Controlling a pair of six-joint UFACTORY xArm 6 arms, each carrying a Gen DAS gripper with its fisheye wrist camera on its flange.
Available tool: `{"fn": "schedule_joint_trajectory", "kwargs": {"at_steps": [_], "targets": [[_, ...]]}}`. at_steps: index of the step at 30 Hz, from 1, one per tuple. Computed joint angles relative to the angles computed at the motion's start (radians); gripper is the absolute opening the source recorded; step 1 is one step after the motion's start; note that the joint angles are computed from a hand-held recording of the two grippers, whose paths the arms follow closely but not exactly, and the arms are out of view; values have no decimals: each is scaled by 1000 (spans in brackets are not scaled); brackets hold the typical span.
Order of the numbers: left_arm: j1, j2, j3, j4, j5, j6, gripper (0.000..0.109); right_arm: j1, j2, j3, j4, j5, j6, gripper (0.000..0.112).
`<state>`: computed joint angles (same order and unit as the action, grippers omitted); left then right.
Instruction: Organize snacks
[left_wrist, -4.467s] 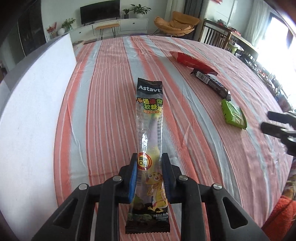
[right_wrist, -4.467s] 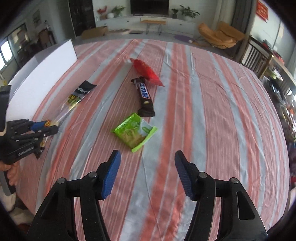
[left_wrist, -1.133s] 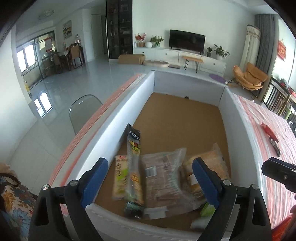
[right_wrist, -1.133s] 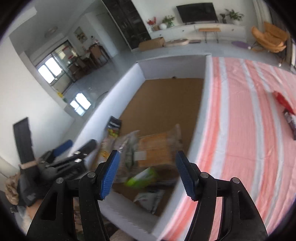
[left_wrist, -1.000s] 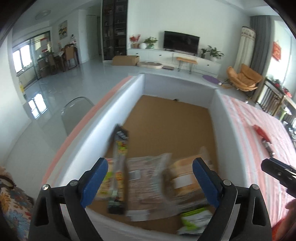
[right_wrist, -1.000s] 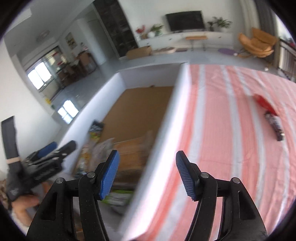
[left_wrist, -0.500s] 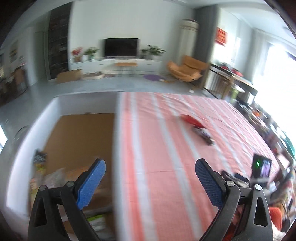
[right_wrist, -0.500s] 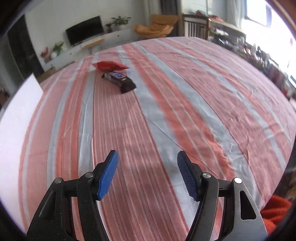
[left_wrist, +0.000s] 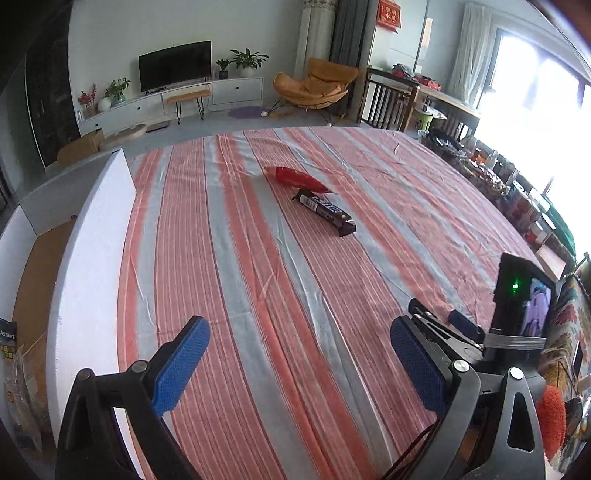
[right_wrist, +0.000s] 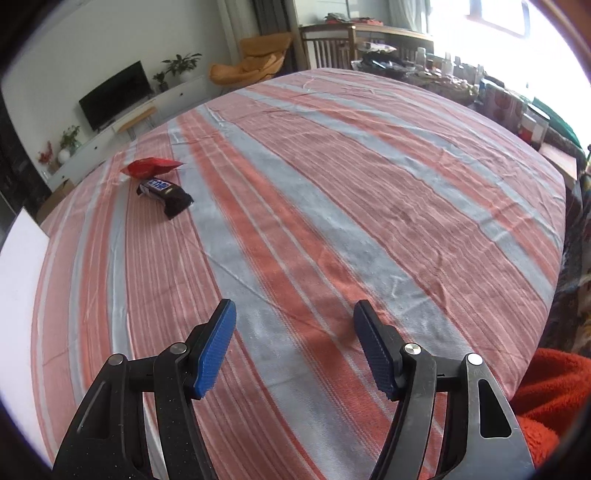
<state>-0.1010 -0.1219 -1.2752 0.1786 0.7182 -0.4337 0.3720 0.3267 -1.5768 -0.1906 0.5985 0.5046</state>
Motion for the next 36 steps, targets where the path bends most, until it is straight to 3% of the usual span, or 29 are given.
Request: {"fn": "schedule_joint_trajectory", "kwargs": {"at_steps": [6, 24, 36], "targets": [[9, 60, -13, 87, -11, -91, 98, 2, 2, 6, -15, -11, 7, 74], [77, 202, -34, 144, 42, -199, 98, 8, -1, 5, -58, -2, 21, 77], [91, 193, 12, 222, -47, -267, 103, 19, 5, -8, -101, 24, 31, 79]]}}
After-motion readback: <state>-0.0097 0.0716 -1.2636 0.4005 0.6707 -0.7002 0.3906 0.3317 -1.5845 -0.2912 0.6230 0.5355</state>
